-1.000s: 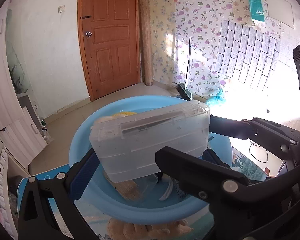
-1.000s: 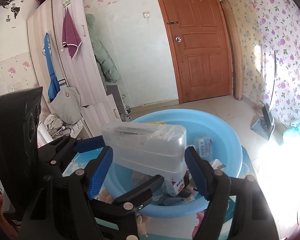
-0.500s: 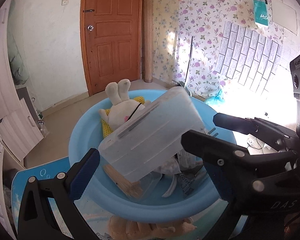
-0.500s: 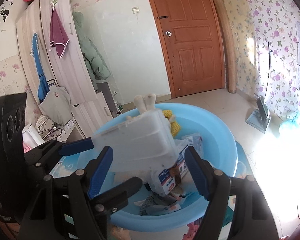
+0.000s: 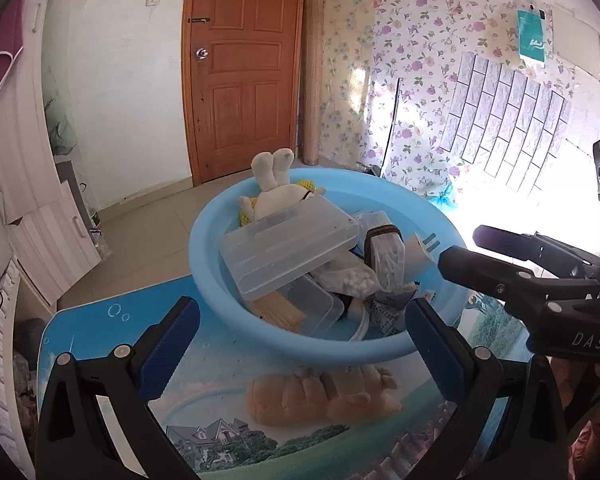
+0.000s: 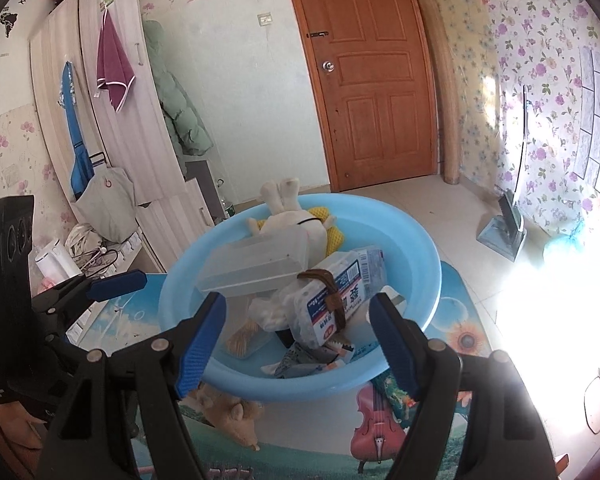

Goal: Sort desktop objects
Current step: 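Carry the clear box with both tools into the basin and release it, then grasp the tan plush with the left tool while the right tool grasps the green packet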

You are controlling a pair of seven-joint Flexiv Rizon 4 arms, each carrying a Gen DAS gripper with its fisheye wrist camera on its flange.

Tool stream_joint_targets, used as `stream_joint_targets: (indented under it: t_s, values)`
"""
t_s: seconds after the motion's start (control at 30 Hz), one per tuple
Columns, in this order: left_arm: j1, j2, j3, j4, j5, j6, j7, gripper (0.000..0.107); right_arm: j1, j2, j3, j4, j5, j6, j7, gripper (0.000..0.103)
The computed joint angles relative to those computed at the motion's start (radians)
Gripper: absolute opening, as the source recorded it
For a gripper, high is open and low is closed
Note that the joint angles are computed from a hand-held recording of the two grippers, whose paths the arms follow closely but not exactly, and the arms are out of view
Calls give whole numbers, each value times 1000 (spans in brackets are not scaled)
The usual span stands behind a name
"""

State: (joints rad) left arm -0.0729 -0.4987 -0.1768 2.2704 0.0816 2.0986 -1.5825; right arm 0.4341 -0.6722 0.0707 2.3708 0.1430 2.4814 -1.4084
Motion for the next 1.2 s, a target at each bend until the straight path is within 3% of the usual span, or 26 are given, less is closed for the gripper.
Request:
stream_joint_targets:
  t_s: [0.37,0.7,0.9,1.2]
  values:
    - [24,13,44,114,6,47,-32,103,10,-10,-5,70,105,62,23,75]
    - [66,-27,5,119,40,3,-35,103,20,-71,-33,77,150,52,27,75]
    - [138,-71,-76,82,90,-60,-30,103,-23,-103,-53,36,95,-32,47,75]
    - [125,-102,-98,30,79,-129,42,103,-81,-120,-83,-32,-27,-163,-9,75]
